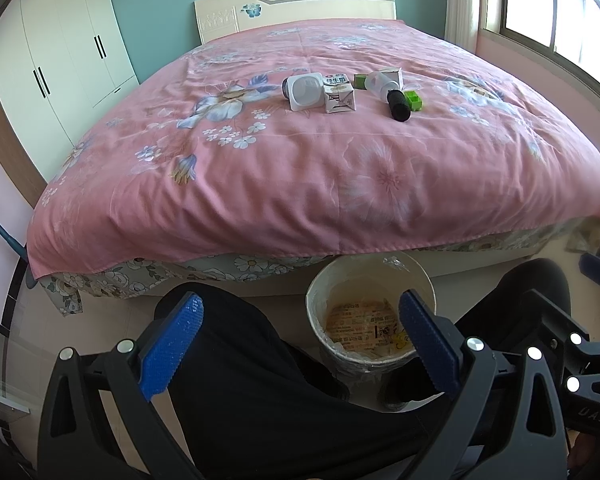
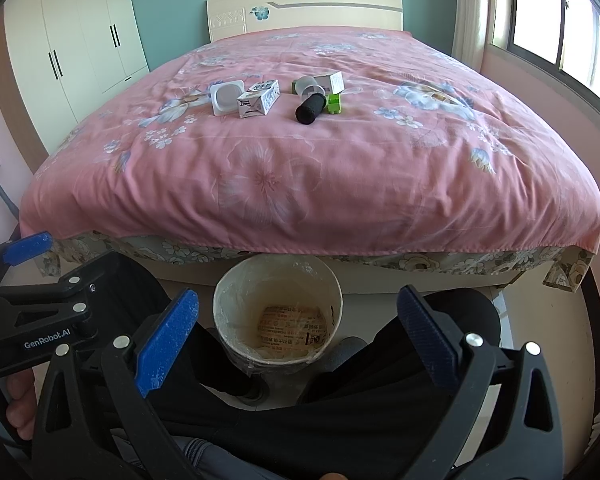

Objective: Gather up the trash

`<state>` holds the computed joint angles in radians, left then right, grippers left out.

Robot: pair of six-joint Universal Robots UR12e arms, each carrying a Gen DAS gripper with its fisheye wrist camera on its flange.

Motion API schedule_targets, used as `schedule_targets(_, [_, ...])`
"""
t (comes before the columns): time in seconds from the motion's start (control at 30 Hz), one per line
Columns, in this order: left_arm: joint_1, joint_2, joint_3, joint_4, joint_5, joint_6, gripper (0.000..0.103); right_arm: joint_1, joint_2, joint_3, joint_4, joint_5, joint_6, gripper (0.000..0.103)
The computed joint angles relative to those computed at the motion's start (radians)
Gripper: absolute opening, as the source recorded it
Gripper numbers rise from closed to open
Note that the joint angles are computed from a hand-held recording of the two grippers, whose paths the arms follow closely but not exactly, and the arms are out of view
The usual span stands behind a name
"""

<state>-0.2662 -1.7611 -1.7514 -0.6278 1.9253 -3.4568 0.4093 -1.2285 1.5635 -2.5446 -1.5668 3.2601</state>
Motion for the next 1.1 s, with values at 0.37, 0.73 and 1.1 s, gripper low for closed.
schedule_targets(0.37, [0.06,-0.033,0.037,-0.017,-0.146,0.024,0.1,-0.046,0.026,-0.052,-0.004,0.094,-0.045,0.097])
schedule_targets(0.73, [0.086,-0.08,0.112,0.009,-0.1,0.124,0.1,-0.103,0.102,-0.235,0.193,0.218,-0.196,0.097])
schedule_targets(1.1, [0.132,-0.137,0.23,-0.029,-0.127,0.142,0.1,-0.105,0.256,-0.532,0.454,0.225,-0.398,0.097])
